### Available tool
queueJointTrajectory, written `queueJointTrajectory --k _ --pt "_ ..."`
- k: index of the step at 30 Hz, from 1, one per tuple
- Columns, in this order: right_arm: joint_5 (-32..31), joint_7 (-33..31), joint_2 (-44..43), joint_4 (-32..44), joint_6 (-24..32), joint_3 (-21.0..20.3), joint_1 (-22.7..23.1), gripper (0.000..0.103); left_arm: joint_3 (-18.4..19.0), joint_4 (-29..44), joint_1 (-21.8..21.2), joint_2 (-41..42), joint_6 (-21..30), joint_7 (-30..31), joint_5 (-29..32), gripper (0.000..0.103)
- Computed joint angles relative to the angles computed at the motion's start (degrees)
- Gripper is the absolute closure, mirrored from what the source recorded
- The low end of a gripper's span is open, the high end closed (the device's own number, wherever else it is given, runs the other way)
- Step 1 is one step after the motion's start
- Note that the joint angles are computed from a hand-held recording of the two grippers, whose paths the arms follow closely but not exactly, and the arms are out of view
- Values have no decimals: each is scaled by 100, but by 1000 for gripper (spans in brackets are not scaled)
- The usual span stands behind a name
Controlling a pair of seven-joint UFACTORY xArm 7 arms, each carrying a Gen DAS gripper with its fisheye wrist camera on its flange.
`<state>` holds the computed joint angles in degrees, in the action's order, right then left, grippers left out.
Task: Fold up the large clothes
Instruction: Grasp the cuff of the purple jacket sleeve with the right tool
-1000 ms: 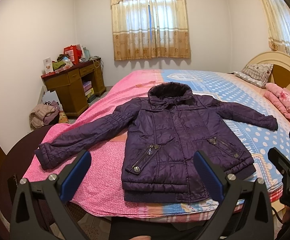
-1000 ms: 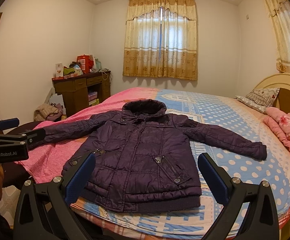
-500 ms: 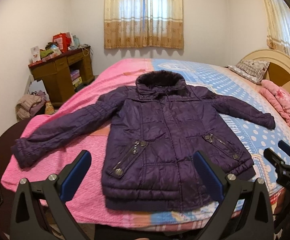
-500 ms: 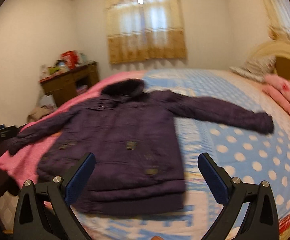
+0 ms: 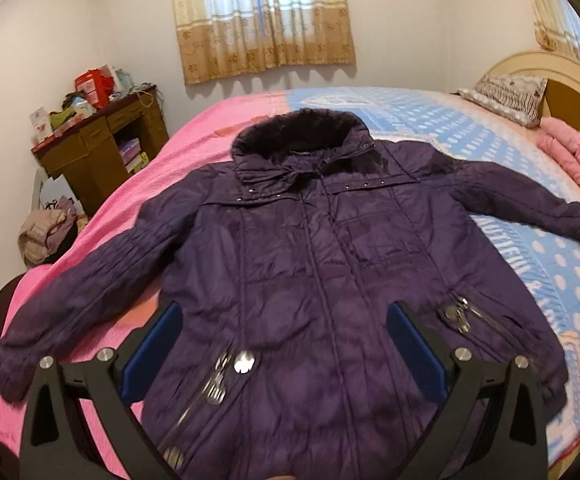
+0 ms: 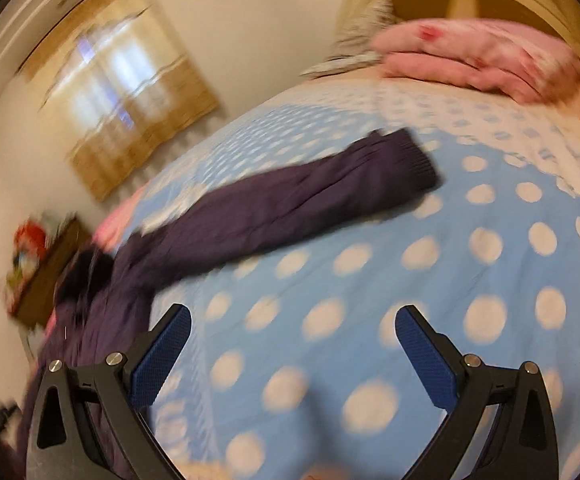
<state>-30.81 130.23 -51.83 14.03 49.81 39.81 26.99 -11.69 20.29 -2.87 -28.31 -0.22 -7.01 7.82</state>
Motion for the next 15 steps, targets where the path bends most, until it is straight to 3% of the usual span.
queueJointTrajectory --k 2,7,11,15 --pt "16 -51 -451 -373 -43 -319 97 1 -768 191 798 360 -279 -251 216 0" --pt "54 -360 -1730 -1285 -475 -1079 -179 2 -2014 682 2219 1047 -282 -784 678 0" --pt "80 -355 -2083 -1722 -1468 -1326 -1022 3 -2377 841 2765 1242 -217 -1179 1064 0" --pt "90 -402 -1432 -1730 -2777 -1261 -2165 18 -2535 944 3021 1386 -227 -1545 1384 0"
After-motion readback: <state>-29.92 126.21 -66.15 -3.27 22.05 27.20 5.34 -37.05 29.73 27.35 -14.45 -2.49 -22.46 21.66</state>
